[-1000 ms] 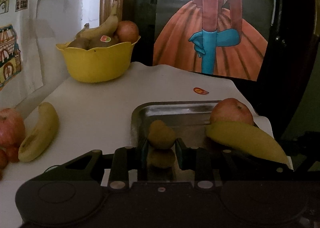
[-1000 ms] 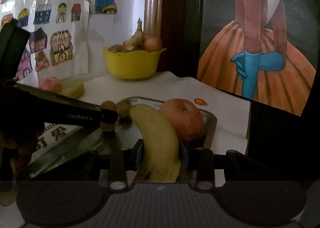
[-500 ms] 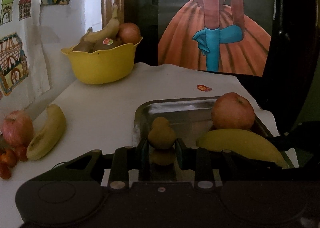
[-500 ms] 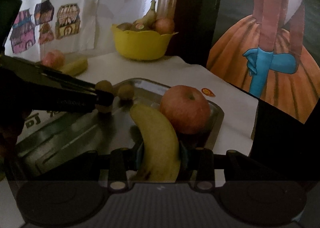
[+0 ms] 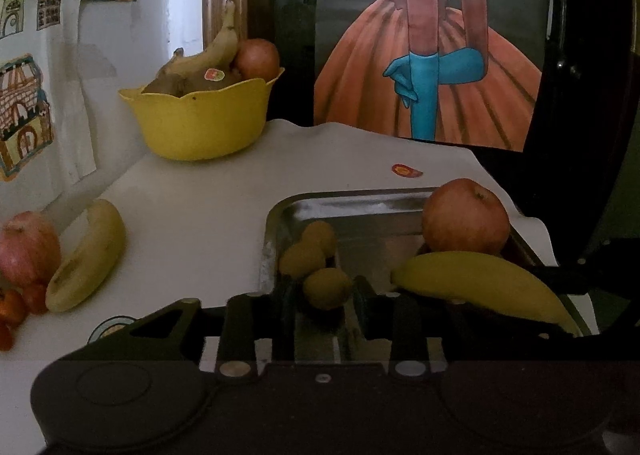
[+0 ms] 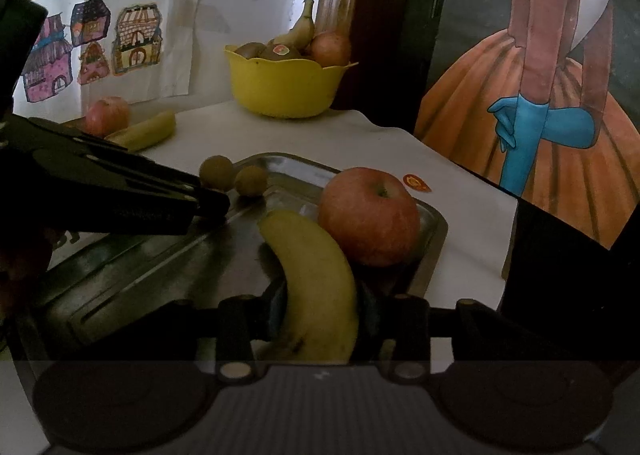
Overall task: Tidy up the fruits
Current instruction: 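Lower the kiwi into the tray and open the left gripper while the right gripper releases the banana there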
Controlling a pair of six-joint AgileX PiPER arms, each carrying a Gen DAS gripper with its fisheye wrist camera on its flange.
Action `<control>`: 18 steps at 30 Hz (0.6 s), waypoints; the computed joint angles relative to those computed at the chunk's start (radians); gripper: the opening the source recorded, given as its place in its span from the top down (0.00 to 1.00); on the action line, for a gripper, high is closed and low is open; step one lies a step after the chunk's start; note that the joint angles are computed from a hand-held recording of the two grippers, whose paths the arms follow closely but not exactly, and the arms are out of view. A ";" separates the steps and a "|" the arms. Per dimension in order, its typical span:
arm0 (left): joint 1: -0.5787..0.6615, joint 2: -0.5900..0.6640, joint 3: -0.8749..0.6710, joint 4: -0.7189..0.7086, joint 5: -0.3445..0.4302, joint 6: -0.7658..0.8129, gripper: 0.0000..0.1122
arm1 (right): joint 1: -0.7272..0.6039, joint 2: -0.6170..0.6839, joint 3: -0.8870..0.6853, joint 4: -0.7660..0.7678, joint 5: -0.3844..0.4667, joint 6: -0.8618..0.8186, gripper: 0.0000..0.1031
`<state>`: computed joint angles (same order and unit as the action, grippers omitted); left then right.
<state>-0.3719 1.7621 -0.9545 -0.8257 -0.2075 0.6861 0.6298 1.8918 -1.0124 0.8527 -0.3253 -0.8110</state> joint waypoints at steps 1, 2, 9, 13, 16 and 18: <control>-0.001 -0.006 0.008 0.014 -0.004 -0.017 0.61 | -0.001 -0.005 0.008 -0.026 -0.005 0.029 0.51; 0.001 -0.017 0.021 0.040 -0.010 -0.051 0.57 | -0.003 -0.010 0.018 -0.059 -0.012 0.066 0.48; 0.009 -0.132 0.114 0.225 -0.042 -0.262 0.31 | 0.036 -0.086 0.123 -0.163 -0.126 0.224 0.23; 0.001 -0.233 0.187 0.176 -0.094 -0.236 0.09 | 0.095 -0.154 0.193 -0.111 -0.221 0.221 0.07; 0.000 -0.326 0.249 0.115 -0.106 -0.177 0.09 | 0.154 -0.195 0.241 -0.060 -0.301 0.221 0.00; 0.009 -0.396 0.288 0.066 -0.093 -0.121 0.09 | 0.197 -0.219 0.257 -0.007 -0.324 0.192 0.00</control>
